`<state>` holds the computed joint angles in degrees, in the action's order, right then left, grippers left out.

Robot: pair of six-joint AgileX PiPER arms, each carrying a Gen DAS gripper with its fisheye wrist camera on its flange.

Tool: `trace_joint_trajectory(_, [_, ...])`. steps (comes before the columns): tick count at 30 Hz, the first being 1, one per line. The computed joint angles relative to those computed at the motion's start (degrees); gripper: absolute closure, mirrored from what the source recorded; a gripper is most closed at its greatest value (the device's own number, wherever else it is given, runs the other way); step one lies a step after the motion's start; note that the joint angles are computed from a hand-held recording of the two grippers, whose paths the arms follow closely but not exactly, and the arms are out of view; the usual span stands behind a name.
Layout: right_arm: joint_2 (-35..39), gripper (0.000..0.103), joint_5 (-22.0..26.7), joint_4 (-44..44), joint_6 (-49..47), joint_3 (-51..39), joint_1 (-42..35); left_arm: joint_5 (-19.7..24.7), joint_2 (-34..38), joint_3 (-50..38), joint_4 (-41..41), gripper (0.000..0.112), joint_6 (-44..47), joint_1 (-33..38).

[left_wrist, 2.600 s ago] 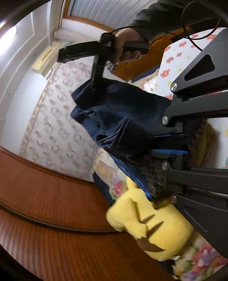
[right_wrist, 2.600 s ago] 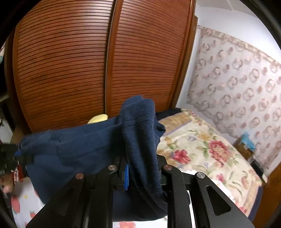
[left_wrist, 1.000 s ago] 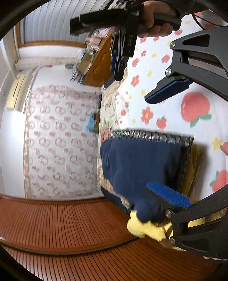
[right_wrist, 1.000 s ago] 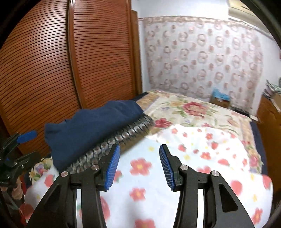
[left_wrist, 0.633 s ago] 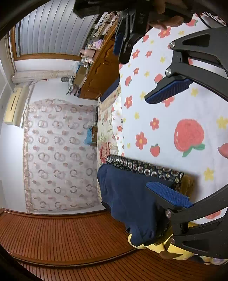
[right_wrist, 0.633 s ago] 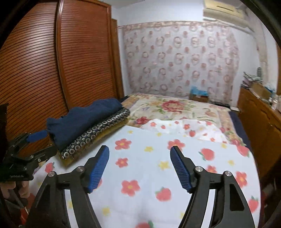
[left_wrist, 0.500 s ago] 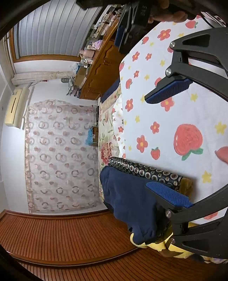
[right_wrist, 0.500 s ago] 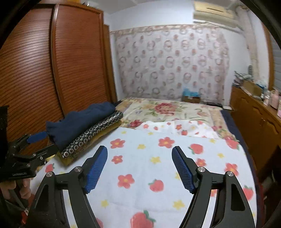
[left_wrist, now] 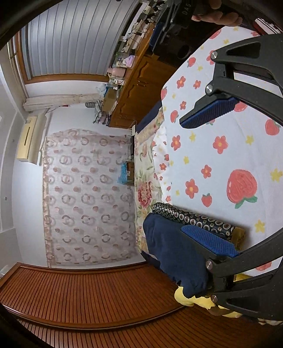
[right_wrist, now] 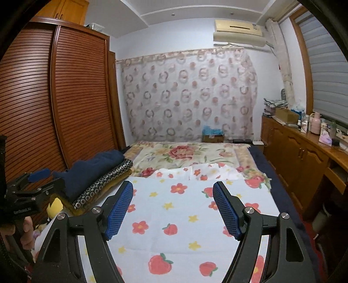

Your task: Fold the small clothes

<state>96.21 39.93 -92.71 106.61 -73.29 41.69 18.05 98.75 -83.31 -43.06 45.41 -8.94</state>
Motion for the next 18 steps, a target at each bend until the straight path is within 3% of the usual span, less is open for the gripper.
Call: trace_joint_trajectory(18, [-0.71,0.026,-1.64,0.30,0.16,0.65,-2.06,-0.48,-0.54,0.59,0.46,0.021,-0.30,-0.33])
